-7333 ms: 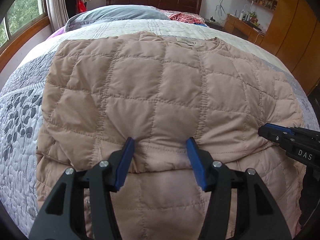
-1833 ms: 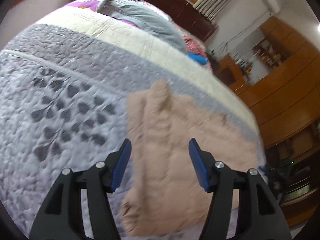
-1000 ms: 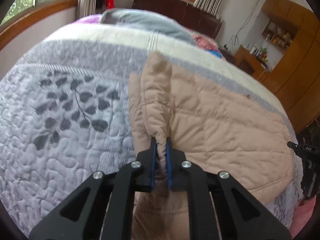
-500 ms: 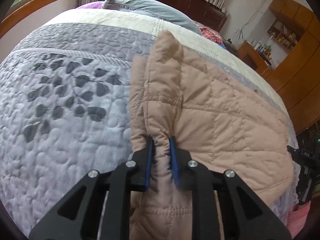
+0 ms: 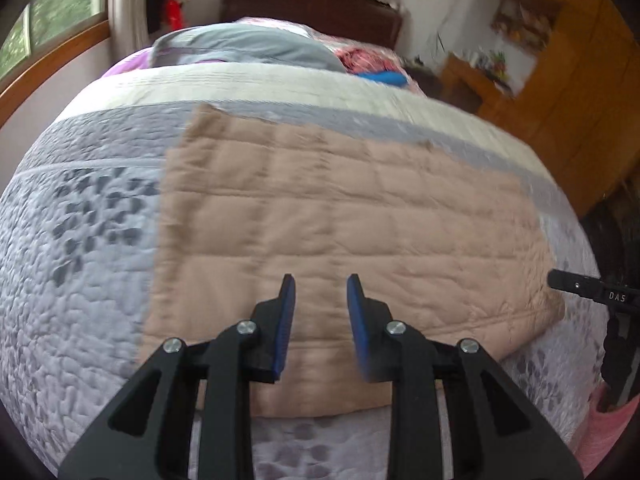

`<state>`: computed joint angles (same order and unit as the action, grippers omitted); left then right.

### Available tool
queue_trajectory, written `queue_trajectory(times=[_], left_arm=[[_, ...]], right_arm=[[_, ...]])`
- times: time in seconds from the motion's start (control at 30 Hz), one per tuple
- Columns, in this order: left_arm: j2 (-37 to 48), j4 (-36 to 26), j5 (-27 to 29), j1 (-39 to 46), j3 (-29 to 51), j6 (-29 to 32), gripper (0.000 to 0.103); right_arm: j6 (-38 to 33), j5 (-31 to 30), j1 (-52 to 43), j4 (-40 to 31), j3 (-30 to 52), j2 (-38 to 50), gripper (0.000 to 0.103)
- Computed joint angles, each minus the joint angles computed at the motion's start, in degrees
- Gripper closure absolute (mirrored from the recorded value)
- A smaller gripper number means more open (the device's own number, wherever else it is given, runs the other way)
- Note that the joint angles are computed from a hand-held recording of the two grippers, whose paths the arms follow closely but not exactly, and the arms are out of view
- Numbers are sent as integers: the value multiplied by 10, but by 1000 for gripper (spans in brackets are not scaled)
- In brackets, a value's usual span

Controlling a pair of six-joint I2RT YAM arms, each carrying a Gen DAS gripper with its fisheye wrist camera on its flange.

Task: Fold large clothes

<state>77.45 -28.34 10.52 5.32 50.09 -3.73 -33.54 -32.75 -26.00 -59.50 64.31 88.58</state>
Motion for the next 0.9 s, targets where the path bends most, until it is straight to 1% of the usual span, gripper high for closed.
queue_trajectory(times=[0.13,0.27,0.33,0.5,0.6,0.63,0.73,0.77,0.83,0.87,0.9], left_arm=[[62,22,-16,-25,5,-5,77],[113,39,5,-10,8,21,76],[126,42,15,-3,9,32,76],[143,65,10,-4,3,37,76],[145,61,7,-7,9,26,76],[147,55,9,-7,15,21,76],[128,25,20,2,24,16,77],[116,13,24,6,24,21,76],[69,-8,35,27,15,42,68],[45,-15,39,39,10,54,58],[26,-21,44,55,7,67,52]], right_arm=[[44,41,42,43,-31,-3,72],[57,53,46,63,-24,46,80],[65,58,52,77,-24,68,82],[80,70,69,110,-47,58,83],[89,72,77,107,-47,51,83],[82,69,68,101,-43,56,83],[62,36,49,54,-13,69,79],[42,20,29,31,-2,68,76],[8,0,-11,4,14,57,67],[-7,-6,-34,-5,24,52,61],[-20,-11,-62,-17,41,52,56]])
